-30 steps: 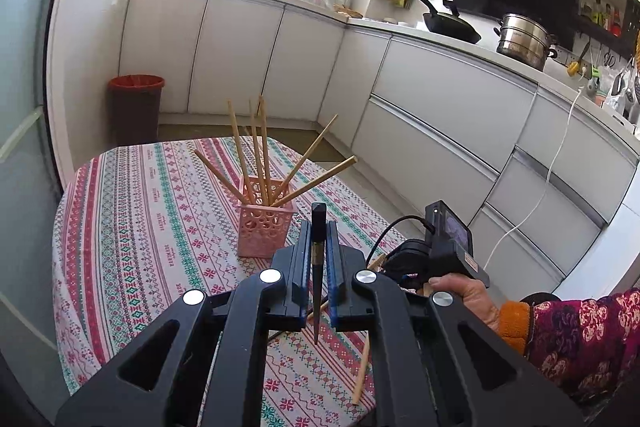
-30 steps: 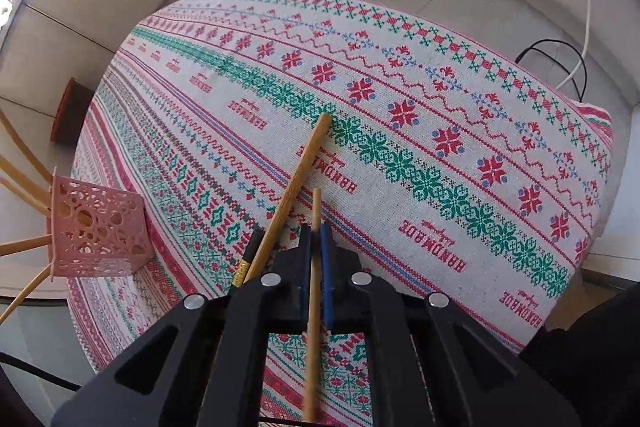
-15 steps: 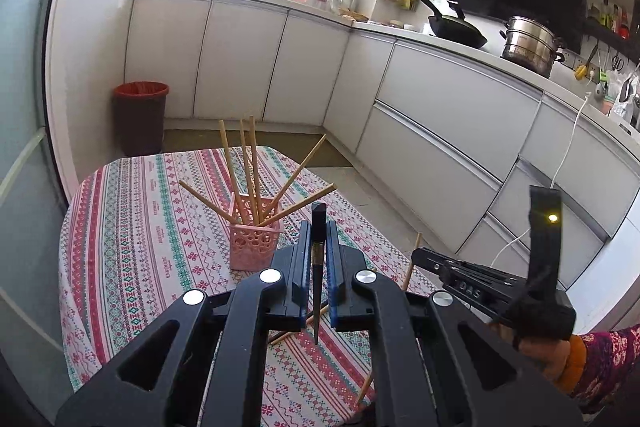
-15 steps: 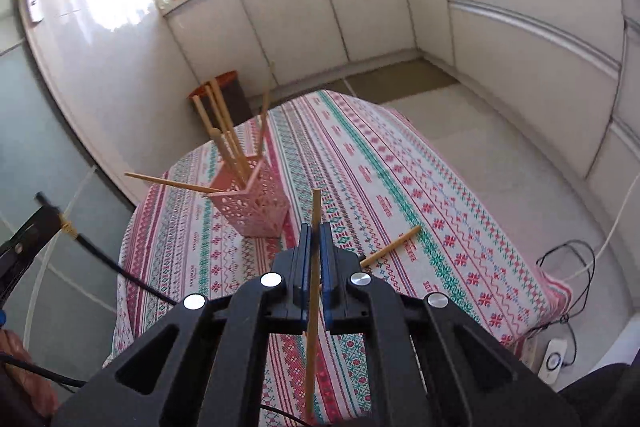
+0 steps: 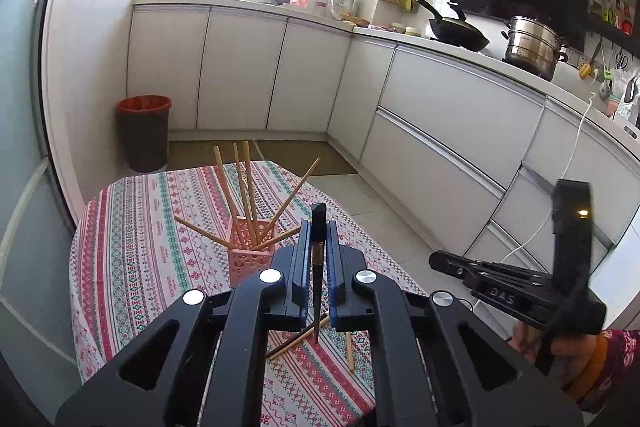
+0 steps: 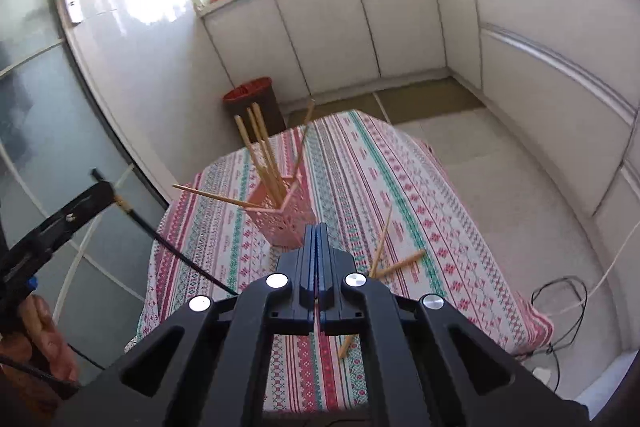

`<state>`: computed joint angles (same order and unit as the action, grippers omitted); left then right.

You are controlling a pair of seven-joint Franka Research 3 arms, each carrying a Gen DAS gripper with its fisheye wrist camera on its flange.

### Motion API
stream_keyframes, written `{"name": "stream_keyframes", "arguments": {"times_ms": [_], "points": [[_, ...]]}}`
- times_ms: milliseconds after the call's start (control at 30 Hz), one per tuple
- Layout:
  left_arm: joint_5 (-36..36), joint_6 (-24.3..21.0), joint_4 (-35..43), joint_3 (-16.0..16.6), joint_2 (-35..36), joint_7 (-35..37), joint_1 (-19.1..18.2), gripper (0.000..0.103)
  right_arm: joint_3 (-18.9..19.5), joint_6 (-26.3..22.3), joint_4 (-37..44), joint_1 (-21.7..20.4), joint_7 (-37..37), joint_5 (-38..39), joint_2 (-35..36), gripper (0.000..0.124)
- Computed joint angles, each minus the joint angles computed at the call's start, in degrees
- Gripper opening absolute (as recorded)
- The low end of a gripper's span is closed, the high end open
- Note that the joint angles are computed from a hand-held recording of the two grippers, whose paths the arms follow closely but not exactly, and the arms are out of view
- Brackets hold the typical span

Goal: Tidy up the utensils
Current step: 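Carry both held chopsticks over the pink holder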

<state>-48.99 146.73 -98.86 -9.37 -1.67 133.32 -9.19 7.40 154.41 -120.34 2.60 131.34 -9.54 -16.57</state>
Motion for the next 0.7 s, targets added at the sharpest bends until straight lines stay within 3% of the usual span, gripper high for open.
{"name": "stream_keyframes", "arguments": {"times_ms": [133,167,233,267,533,600,667,700], "points": [[-0.19,-0.49,0.08,-0.05,0.22,-0.14,0.02,0.006,-7.56,-6.91,5.69,3.15,-7.99,17.63,8.9,0.019],[-0.51,-0.38,-0.06,-0.07,0.17,0.22,0.03,0.006,-8.16,-7.57,7.59,2.72,-8.78,18.74,11.53,0.021],[-1.09,-0.73,0.03,-0.03,0.32,1.05,0.09,0.006,-8.52,-6.51,10.74,1.7,-8.39,15.29,16.19,0.038],[-0.88,-0.94,0.17,-0.03,0.5,1.09,0.15,0.006,-8.92,-7.65,13.31,1.48,-9.27,14.68,19.0,0.039],[3.01,-1.15,3.25,-1.05,4.15,-2.64,1.25,0.006,-11.38,-16.88,27.66,0.34,-13.44,16.25,33.07,0.039],[3.81,-1.52,4.32,-1.52,5.33,-3.88,1.67,0.006,-11.56,-21.03,31.99,0.3,-14.22,16.21,36.39,0.039],[4.95,-1.39,4.79,-2.02,6.02,-4.69,2.04,0.006,-12.0,-24.62,35.18,0.57,-13.58,15.79,39.03,0.026],[5.58,-1.23,4.88,-2.26,6.2,-5.1,2.17,0.006,-12.96,-23.86,34.92,1.58,-12.12,13.4,39.11,0.007]]}}
